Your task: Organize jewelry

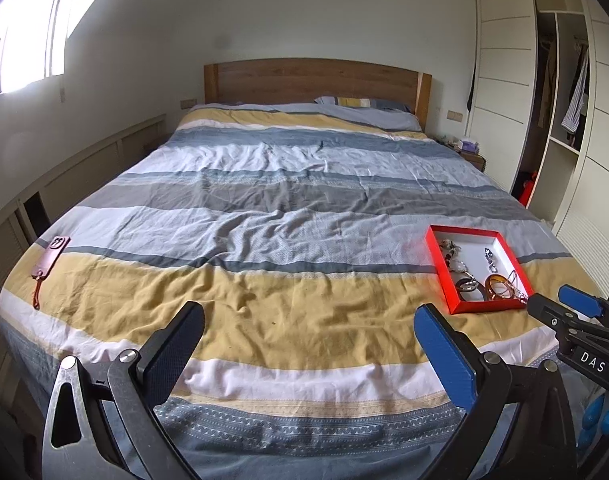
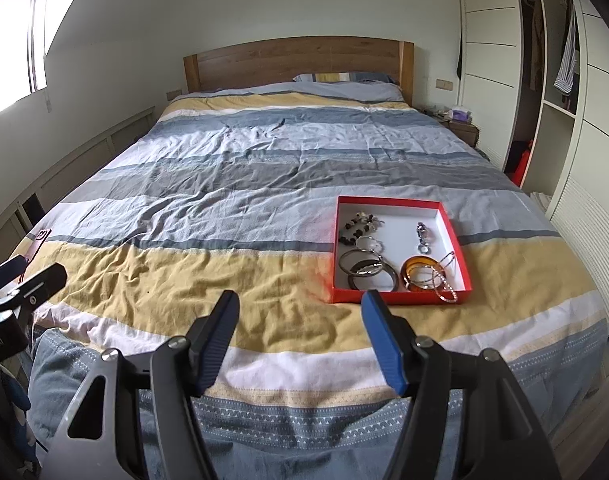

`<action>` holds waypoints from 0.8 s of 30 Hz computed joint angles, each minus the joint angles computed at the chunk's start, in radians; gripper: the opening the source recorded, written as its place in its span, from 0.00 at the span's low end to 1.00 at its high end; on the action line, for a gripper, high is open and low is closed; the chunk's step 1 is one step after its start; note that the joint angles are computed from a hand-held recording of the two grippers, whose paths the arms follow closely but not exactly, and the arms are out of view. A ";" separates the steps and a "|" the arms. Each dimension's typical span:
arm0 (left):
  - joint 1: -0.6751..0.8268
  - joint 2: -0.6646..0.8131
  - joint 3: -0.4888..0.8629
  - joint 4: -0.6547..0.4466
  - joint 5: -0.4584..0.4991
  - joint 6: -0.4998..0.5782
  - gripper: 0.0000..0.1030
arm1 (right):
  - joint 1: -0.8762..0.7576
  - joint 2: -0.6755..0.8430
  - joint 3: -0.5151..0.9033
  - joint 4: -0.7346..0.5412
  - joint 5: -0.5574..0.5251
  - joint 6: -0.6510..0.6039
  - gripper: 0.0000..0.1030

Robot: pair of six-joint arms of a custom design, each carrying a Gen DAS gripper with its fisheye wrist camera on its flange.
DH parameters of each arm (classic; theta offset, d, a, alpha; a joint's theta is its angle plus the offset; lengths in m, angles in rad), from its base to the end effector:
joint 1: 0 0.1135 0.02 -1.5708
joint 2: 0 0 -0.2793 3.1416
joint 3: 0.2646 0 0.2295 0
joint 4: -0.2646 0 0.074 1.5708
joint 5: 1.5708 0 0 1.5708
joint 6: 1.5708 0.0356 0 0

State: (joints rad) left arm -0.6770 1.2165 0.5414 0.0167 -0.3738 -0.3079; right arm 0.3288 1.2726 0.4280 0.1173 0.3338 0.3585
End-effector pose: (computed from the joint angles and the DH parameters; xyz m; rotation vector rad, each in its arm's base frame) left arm 0.1783 -0.1266 0.2183 0.2004 2.1711 -0.1419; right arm 0.2028 0.0569 0.1831 0.2029 2.2409 -0.0167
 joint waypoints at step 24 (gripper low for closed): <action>-0.057 -0.134 -0.030 -0.089 -0.131 -0.068 0.99 | 0.081 -0.068 -0.023 -0.053 0.069 0.037 0.61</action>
